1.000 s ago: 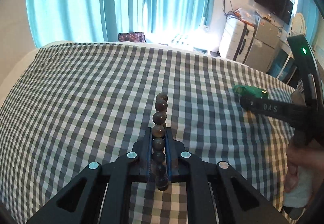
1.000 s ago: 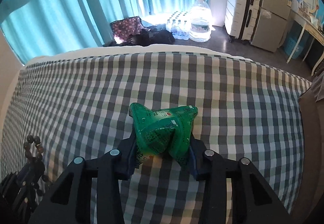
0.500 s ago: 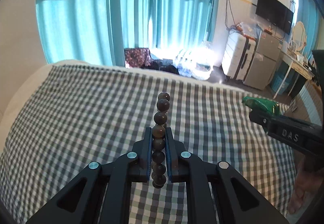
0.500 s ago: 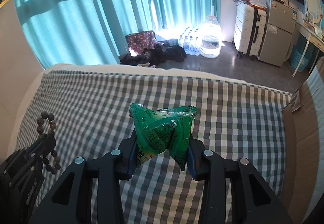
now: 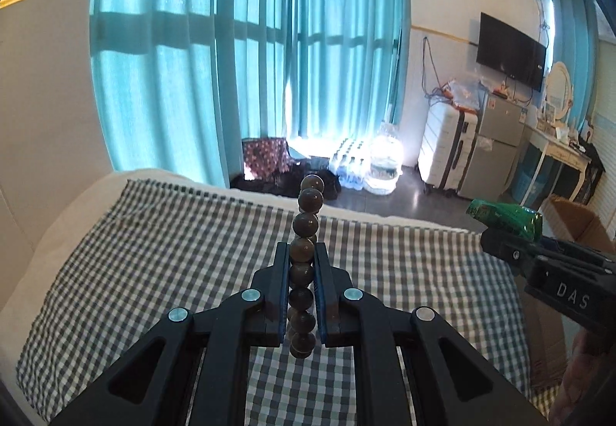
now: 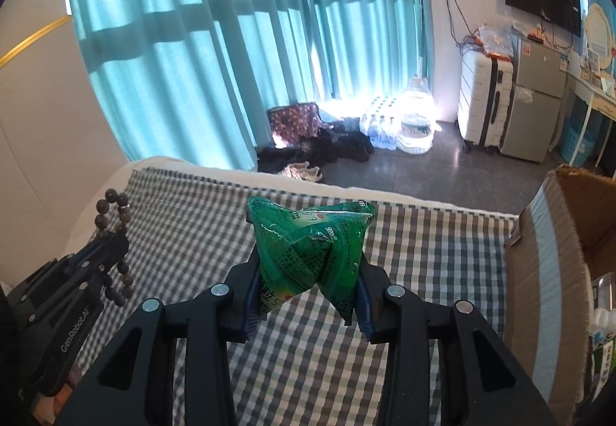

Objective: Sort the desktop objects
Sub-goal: 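Lift and carry the bracelet and green packet over the cardboard box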

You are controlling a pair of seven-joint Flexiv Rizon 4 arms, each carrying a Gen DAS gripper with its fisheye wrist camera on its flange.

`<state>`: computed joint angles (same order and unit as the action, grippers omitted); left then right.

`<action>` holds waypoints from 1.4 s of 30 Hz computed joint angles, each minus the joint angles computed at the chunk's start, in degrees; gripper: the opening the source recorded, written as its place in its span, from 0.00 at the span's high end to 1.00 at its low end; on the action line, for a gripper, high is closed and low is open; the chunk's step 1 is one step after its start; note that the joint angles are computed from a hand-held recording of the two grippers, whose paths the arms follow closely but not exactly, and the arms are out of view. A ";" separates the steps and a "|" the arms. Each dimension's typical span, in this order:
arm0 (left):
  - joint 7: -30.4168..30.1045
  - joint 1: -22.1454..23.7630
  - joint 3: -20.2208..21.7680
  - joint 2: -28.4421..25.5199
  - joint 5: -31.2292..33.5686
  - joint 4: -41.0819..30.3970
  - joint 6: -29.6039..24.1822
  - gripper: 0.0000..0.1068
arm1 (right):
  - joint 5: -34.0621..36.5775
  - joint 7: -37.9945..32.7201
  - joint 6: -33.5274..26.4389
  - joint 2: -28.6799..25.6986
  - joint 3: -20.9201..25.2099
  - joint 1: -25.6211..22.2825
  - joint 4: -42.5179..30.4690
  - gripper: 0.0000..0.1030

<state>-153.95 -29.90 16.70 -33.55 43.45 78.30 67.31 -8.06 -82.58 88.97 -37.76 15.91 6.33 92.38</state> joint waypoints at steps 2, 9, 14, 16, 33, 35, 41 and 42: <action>-1.11 -1.33 0.91 0.97 1.40 -0.06 -0.62 0.90 | 0.03 -0.46 1.22 1.44 0.14 -0.07 1.60 0.62; -6.76 -4.39 0.55 5.10 9.01 0.42 -4.50 0.90 | -0.51 -1.19 6.88 7.35 1.35 -1.47 8.52 0.62; -9.22 -4.67 -1.99 7.35 13.47 0.18 -7.00 0.90 | -2.48 -0.13 11.69 11.46 -2.02 0.61 13.76 0.62; -9.93 -4.58 -3.19 8.09 15.00 0.01 -7.80 0.90 | -3.57 0.29 13.25 12.69 -1.76 -0.13 15.59 0.62; -12.92 -5.59 -9.34 9.42 21.21 -3.37 -11.63 0.90 | -14.81 7.51 19.72 18.09 -0.10 -9.11 22.34 0.62; -12.82 -5.93 -9.53 8.98 21.38 -4.28 -11.70 0.90 | -17.29 8.60 20.33 18.10 0.92 -11.52 22.65 0.62; -11.20 -7.29 -9.62 7.18 20.67 -7.28 -11.45 0.90 | -21.34 12.15 22.50 19.26 -0.89 -14.07 24.29 0.62; -10.93 -7.53 -9.60 6.80 20.37 -7.82 -11.39 0.90 | -21.98 12.72 22.74 19.42 -1.27 -14.40 24.50 0.62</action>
<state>-164.87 -37.42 7.10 -26.74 63.83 70.47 55.92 -30.05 -69.86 111.71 -18.34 14.64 -8.06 116.89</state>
